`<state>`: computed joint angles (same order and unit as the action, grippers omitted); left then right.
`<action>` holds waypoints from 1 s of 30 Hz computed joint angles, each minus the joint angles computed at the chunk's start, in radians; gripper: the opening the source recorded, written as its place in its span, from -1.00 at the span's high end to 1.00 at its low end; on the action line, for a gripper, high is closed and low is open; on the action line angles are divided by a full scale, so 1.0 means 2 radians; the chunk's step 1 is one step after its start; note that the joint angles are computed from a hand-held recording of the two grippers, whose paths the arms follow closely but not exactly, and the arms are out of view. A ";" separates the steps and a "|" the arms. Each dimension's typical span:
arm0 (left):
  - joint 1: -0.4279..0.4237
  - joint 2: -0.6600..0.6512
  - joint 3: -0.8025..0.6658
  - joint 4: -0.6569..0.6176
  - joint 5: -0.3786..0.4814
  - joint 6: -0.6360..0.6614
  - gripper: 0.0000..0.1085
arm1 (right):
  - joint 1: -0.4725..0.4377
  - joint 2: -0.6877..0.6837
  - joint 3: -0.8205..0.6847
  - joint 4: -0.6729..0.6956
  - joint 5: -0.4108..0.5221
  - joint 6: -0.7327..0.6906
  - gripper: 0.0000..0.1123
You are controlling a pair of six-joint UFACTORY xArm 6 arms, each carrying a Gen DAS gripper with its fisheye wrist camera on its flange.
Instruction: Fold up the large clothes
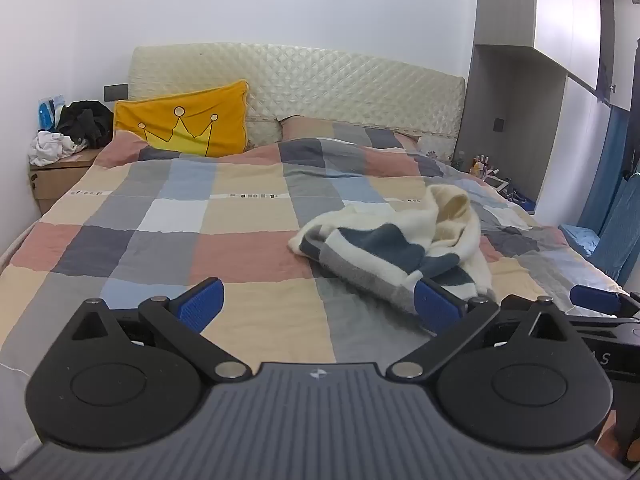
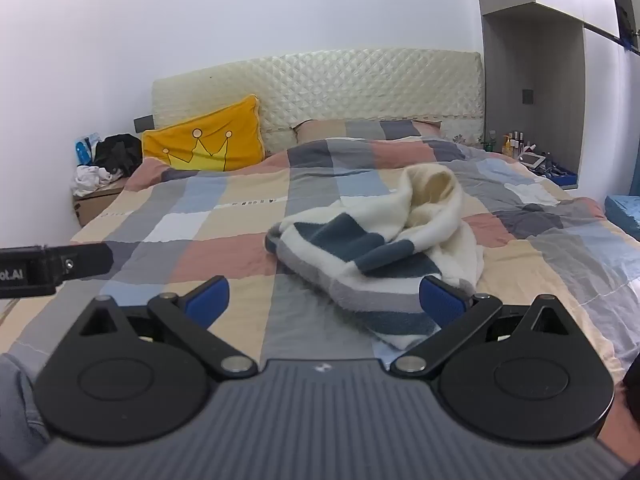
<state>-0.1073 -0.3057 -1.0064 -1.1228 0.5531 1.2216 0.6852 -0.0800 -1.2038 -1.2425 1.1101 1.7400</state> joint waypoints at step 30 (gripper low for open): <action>-0.002 0.004 -0.001 -0.004 0.015 0.011 -0.89 | 0.003 -0.004 0.005 0.007 0.015 0.006 -0.83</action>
<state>-0.1104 -0.2969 -1.0086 -1.1309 0.5827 1.2427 0.6920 -0.0883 -1.1933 -1.2294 1.1394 1.7517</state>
